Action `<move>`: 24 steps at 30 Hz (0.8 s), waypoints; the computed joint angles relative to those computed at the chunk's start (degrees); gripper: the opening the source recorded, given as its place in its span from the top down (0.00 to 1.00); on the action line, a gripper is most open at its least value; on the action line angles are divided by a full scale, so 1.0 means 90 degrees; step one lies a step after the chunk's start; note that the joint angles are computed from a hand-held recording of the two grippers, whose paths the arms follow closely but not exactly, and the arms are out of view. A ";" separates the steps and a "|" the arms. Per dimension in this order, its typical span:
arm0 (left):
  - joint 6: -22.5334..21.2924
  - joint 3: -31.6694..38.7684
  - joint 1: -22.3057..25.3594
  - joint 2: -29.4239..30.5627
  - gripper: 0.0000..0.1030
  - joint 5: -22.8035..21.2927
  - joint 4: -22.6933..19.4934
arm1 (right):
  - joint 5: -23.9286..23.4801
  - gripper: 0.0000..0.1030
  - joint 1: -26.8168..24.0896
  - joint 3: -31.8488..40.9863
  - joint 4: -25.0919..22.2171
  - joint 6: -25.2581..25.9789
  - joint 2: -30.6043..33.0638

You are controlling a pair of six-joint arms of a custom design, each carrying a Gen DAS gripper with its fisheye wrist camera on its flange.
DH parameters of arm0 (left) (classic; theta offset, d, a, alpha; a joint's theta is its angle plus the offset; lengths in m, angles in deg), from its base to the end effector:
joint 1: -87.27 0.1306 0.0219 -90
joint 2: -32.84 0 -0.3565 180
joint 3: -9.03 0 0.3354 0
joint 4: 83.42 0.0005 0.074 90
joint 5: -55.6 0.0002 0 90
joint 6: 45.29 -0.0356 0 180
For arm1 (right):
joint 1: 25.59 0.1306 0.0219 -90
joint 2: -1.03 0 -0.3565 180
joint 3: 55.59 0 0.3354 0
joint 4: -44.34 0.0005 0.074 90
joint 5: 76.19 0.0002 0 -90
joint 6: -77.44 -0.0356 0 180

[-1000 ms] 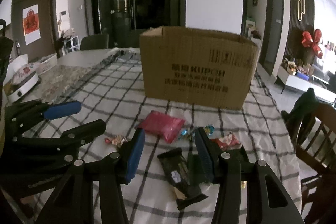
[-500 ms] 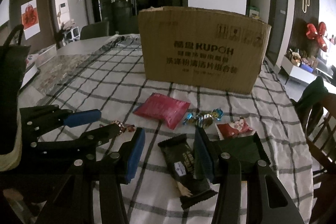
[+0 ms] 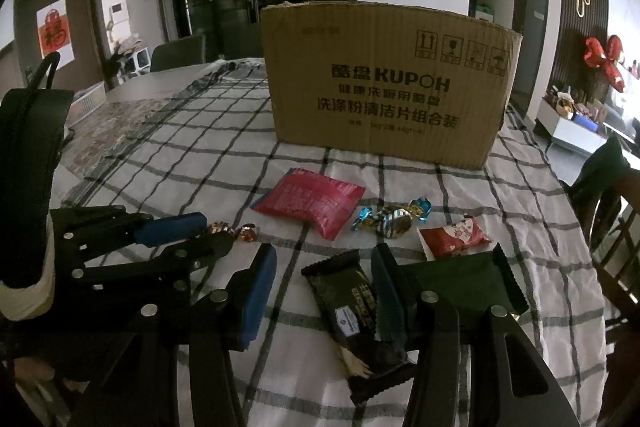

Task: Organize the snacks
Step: 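Grasp a gold wrapped candy with the left gripper while the right gripper grasps a blue-wrapped candy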

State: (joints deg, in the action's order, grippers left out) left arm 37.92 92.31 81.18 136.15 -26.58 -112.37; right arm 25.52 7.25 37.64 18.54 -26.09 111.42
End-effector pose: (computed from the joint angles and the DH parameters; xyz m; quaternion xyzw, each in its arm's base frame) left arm 0.4873 -0.0574 0.2801 0.1285 0.9259 -0.0617 0.3499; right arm 0.4630 0.2897 0.2915 -0.1128 0.9060 0.0703 0.4018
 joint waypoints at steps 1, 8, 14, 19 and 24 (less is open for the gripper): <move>0.0013 -0.0011 -0.0001 -0.0022 0.77 -0.0001 0.0003 | 0.0007 0.51 0.0002 -0.0002 0.0009 0.0004 0.0001; 0.0192 -0.0106 -0.0082 -0.0309 0.77 -0.0201 0.0154 | 0.0057 0.51 -0.0015 0.0006 0.0050 0.0028 0.0004; 0.0262 -0.0058 -0.0257 -0.0384 0.77 -0.0398 0.0316 | 0.0097 0.51 -0.0180 0.0092 0.0119 0.0194 0.0061; 0.0379 0.0056 -0.0380 -0.0300 0.77 -0.0430 0.0369 | 0.0047 0.51 -0.0393 0.0277 0.0090 0.0219 0.0220; 0.0414 0.0141 -0.0468 -0.0212 0.77 -0.0457 0.0439 | -0.0073 0.58 -0.0567 0.0517 0.0026 0.0229 0.0452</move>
